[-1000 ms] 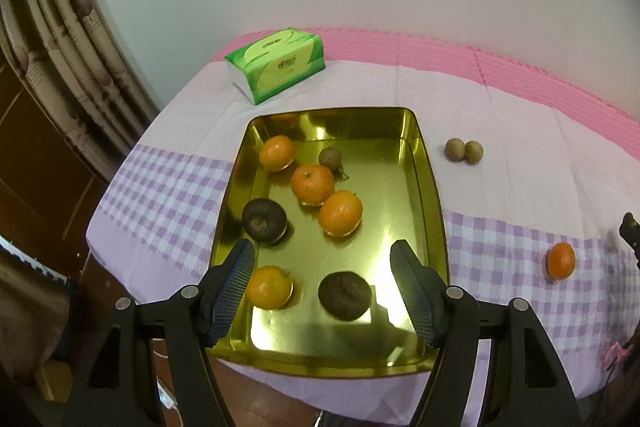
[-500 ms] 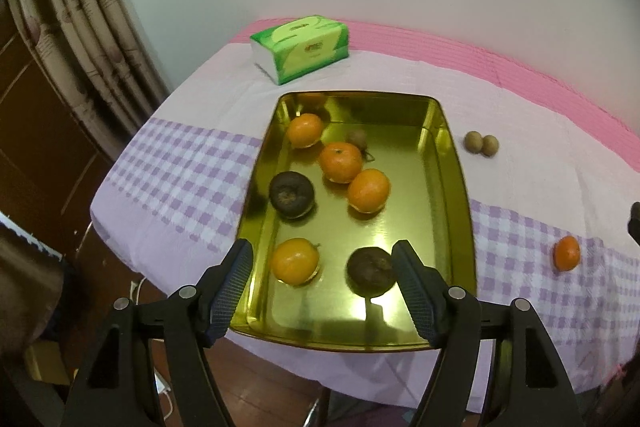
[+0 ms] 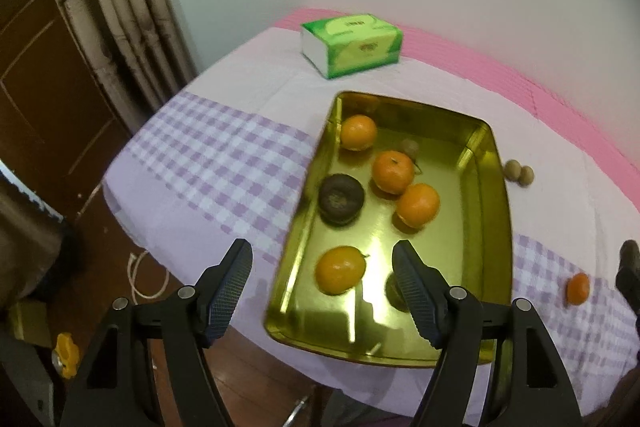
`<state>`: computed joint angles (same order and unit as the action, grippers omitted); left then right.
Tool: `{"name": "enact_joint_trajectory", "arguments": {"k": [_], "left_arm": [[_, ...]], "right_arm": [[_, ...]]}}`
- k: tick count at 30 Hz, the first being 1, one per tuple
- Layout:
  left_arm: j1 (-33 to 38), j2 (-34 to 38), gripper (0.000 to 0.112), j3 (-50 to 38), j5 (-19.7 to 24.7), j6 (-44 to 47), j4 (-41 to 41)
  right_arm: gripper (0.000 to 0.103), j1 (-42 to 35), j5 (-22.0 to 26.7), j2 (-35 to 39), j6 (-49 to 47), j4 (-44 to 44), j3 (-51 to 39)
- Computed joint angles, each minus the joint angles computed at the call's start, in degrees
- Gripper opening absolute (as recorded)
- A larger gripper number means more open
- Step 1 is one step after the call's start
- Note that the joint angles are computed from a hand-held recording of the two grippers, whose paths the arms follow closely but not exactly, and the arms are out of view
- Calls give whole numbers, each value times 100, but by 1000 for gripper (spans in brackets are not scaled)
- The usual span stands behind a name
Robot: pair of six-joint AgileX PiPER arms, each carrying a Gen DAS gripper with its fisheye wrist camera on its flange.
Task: Organize fruits
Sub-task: 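Carry the dark patterned fruit with the right gripper into the tray and release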
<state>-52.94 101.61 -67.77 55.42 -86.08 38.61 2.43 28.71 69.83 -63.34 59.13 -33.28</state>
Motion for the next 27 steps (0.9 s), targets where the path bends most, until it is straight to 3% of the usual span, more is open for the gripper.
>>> {"name": "enact_joint_trajectory", "arguments": {"k": [5, 10, 16, 19, 27], "left_arm": [[-62, 24, 73, -39, 426, -198, 305], [102, -56, 73, 127, 332, -269, 259], [260, -58, 73, 216, 44, -201, 57], [195, 53, 73, 96, 143, -129, 79], [140, 169, 73, -40, 248, -17, 126]], "right_arm": [[36, 979, -427, 461, 236, 10, -287], [36, 1591, -712, 1133, 358, -8, -713], [36, 1743, -727, 1903, 436, -87, -1319], [36, 1780, -709, 2290, 542, -167, -1688], [36, 1962, -860, 3308, 1674, -1448, -2721]]}}
